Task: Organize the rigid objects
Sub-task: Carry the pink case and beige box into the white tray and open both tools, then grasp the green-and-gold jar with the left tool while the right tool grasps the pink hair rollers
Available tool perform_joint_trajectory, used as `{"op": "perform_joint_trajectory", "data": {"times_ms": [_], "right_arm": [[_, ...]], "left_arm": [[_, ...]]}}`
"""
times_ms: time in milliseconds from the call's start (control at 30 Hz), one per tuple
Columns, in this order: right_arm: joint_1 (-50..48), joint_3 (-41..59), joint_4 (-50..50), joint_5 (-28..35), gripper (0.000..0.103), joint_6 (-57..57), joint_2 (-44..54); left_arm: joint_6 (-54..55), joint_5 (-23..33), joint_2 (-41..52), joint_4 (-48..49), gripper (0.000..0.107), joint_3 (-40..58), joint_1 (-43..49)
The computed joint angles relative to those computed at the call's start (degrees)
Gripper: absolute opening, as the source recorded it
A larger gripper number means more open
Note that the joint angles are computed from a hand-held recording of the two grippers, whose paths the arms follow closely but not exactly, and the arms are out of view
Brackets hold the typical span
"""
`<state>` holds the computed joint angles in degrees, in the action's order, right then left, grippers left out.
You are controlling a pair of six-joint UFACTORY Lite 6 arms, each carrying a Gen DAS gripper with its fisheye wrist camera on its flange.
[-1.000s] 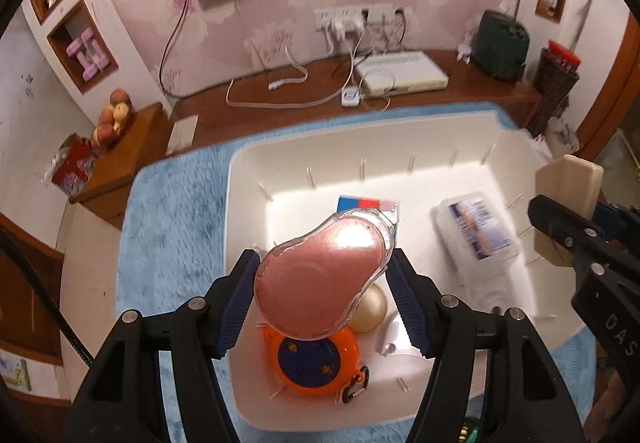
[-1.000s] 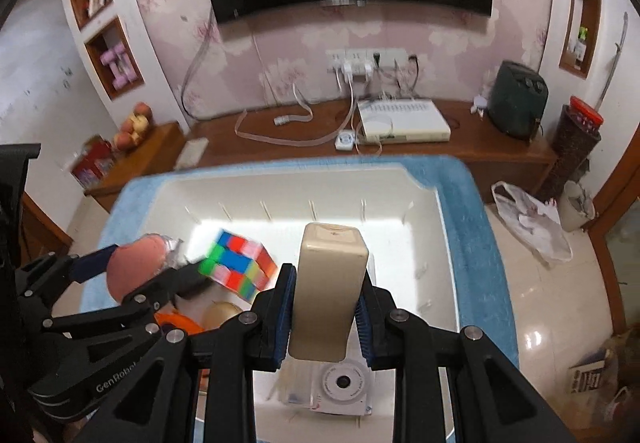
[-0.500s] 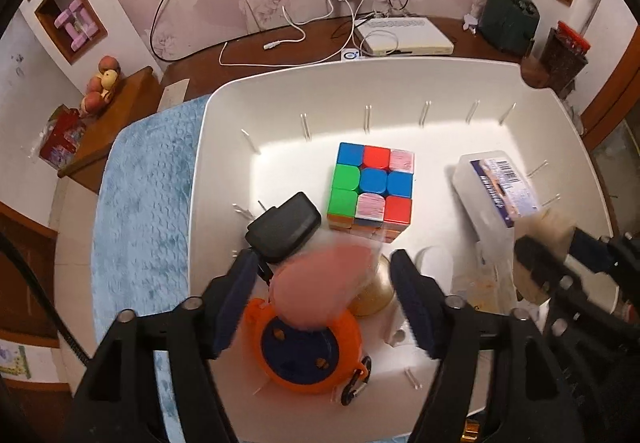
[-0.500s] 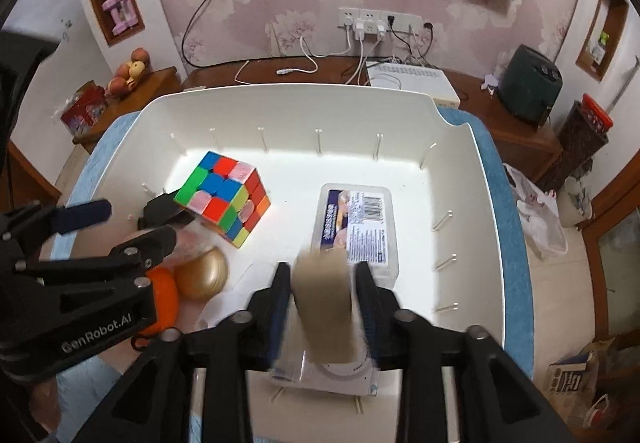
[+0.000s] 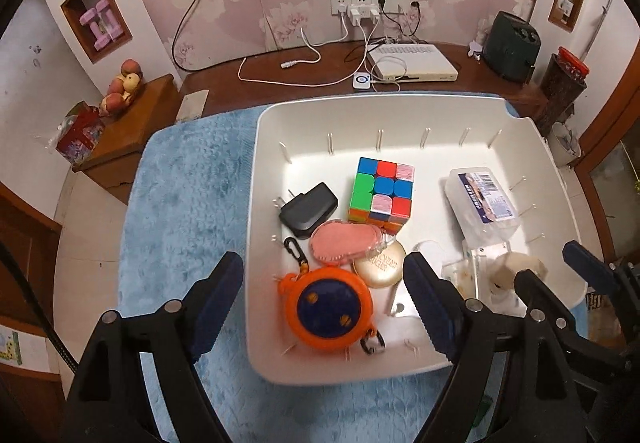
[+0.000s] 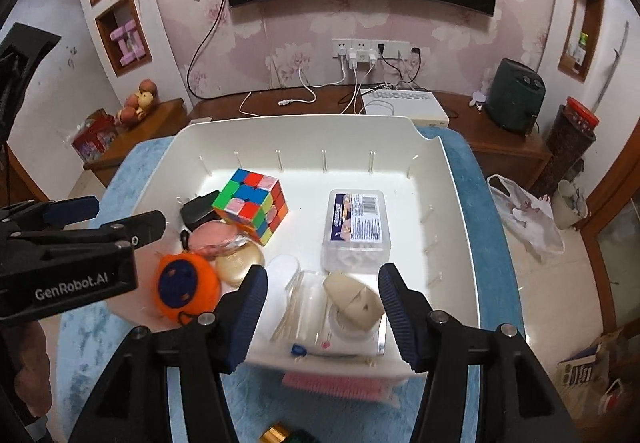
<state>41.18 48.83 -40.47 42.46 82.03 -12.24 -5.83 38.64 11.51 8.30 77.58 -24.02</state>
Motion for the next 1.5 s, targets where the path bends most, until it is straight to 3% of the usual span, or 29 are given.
{"op": "perform_joint_trajectory", "data": {"times_ms": [467,900,1200,1500], "right_arm": [[21.36,-1.59,-3.51,17.87,0.059,19.03,-8.15],[44.04,-6.88,-1.20,35.03,0.059,34.55,-15.06],[46.75,-19.13,2.69,33.30,0.059,40.96,-24.17],[41.12,-27.05,3.83,28.14,0.059,35.69,-30.18]], "left_arm": [[8.08,3.88,-21.06,-5.35,0.085,-12.43,2.28],[12.43,7.70,-34.25,-9.34,0.085,-21.23,3.01],[9.58,6.42,-38.22,-8.95,0.085,-30.99,-2.52],[3.54,-1.33,-34.07,-10.49,0.085,-40.50,-12.61]]}}
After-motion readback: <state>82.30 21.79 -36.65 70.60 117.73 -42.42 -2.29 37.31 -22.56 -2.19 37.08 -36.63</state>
